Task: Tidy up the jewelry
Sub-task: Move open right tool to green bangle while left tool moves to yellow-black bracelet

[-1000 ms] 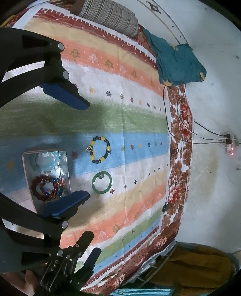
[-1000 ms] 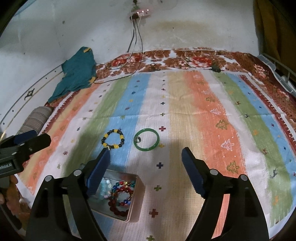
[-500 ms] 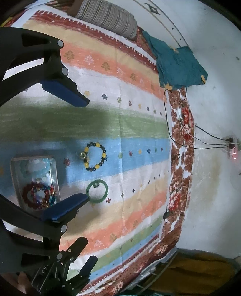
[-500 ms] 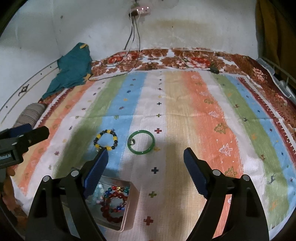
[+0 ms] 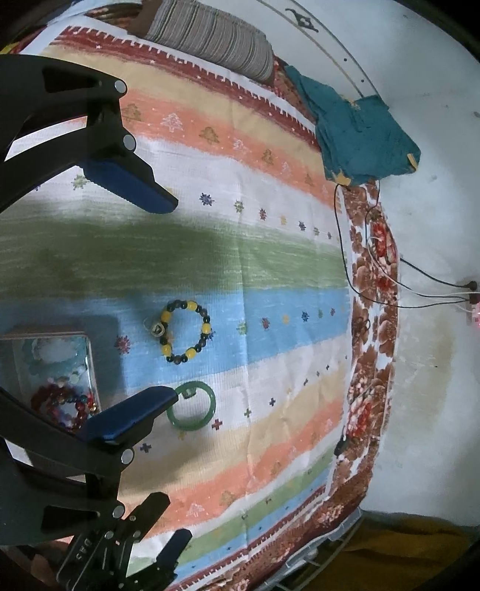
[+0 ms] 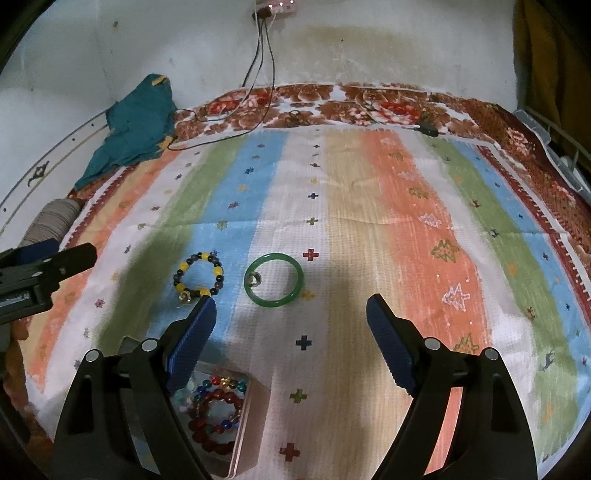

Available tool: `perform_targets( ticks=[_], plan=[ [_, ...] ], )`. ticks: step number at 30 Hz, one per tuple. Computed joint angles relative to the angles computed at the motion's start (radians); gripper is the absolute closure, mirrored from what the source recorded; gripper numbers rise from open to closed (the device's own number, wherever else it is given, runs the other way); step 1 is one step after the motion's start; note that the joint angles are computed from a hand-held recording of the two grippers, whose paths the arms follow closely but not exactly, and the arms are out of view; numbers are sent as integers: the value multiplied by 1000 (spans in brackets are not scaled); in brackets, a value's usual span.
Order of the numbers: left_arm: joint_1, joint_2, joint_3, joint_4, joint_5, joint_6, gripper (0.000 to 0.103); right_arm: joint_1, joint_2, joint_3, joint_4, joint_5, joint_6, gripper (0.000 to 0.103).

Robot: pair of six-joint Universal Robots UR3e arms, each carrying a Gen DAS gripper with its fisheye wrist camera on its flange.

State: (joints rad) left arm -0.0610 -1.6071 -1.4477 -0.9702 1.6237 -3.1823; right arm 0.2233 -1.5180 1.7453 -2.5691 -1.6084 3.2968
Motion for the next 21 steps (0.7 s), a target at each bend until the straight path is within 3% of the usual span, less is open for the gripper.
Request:
perform_targets(
  ticks=[21],
  plan=[
    [-6, -180, 95, 19, 4, 37, 10, -29, 180, -123, 21, 21, -19, 19]
  ],
)
